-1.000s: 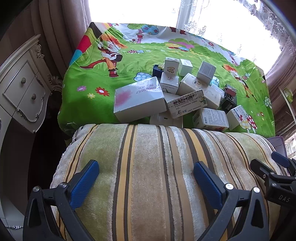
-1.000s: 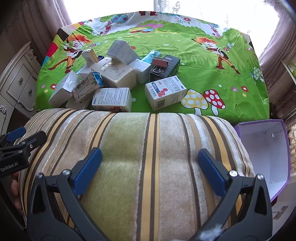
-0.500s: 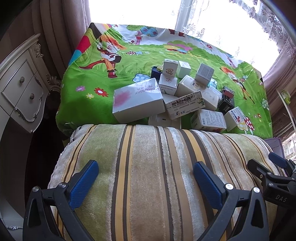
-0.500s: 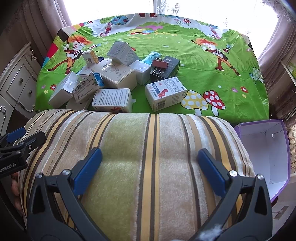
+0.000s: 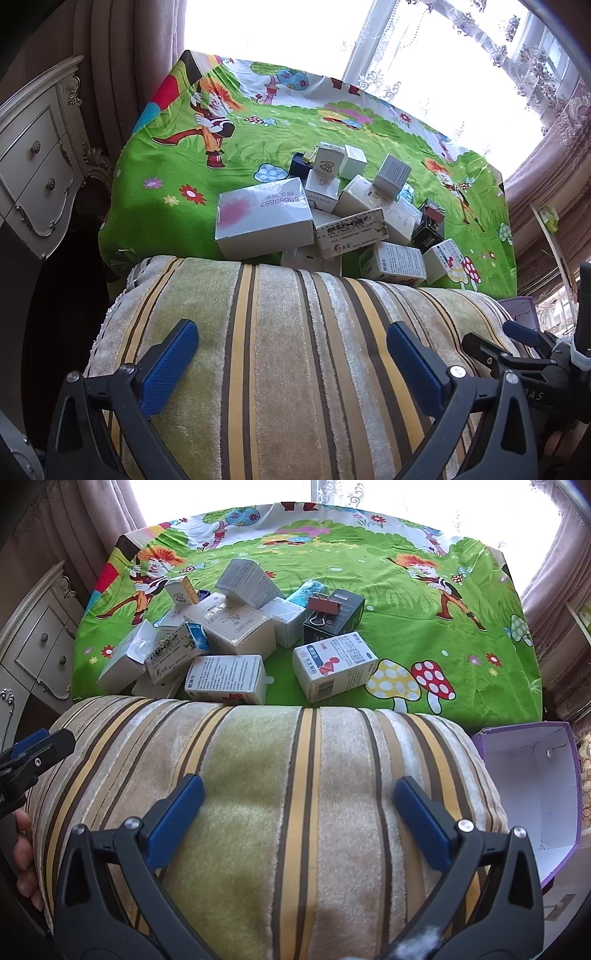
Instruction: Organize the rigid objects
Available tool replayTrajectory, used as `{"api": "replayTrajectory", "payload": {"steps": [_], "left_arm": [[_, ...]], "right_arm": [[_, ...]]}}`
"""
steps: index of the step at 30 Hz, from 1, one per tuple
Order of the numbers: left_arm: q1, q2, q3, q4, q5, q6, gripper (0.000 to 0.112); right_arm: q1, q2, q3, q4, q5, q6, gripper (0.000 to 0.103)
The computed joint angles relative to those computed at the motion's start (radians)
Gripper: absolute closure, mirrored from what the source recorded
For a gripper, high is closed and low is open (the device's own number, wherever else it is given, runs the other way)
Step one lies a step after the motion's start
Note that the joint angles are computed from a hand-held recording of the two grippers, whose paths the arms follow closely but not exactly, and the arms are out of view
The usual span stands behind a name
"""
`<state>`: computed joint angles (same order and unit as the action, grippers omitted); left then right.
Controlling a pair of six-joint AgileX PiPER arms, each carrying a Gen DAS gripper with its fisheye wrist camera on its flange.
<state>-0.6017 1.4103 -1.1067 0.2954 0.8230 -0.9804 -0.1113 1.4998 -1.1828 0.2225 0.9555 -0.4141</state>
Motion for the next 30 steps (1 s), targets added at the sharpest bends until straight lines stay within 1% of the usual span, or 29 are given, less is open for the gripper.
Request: {"api": "replayTrajectory", "payload": {"steps": [4,6,8,10,12,14,18,22,26,28,30], "left_arm": [[0.052,-0.011,0.001,-0.089,-0.051,0.095,0.009],[0.071,-0.001,-0.024,-0.094,-0.046,0.118,0.009],[0.085,0.017,-0.063,-0.079,-0.029,0.139,0.009],[0.098,0.044,-0.113,-0.062,-0.015,0.168,0.009],[0.118,0.082,-0.172,-0.067,-0.002,0.218,0.009],[0.137,0.128,-0.234,-0.078,0.015,0.264,0.009],[0.158,0.226,-0.363,-0.102,0.039,0.353,0.009],[0.165,0.33,-0.505,-0.167,0.057,0.463,0.01],[0.158,0.45,-0.67,-0.22,0.096,0.564,0.015],[0.153,0.524,-0.775,-0.221,0.142,0.588,0.02],[0.153,0.589,-0.868,-0.251,0.173,0.639,0.023]], "right_arm": [[-0.029,0.03,-0.049,0.039,0.068,-0.032,0.0],[-0.062,0.05,-0.085,0.092,0.112,-0.062,0.0],[-0.111,0.076,-0.129,0.177,0.163,-0.092,0.0],[-0.153,0.098,-0.165,0.246,0.184,-0.093,0.0],[-0.166,0.116,-0.199,0.26,0.181,-0.087,0.0],[-0.156,0.141,-0.25,0.238,0.187,-0.091,0.0],[-0.115,0.162,-0.302,0.164,0.128,-0.12,0.0],[-0.077,0.225,-0.349,0.104,0.093,-0.135,0.0],[-0.052,0.286,-0.382,0.076,0.099,-0.16,0.0],[-0.035,0.312,-0.4,0.041,0.1,-0.154,0.0],[-0.022,0.337,-0.42,0.013,0.1,-0.159,0.0]]}}
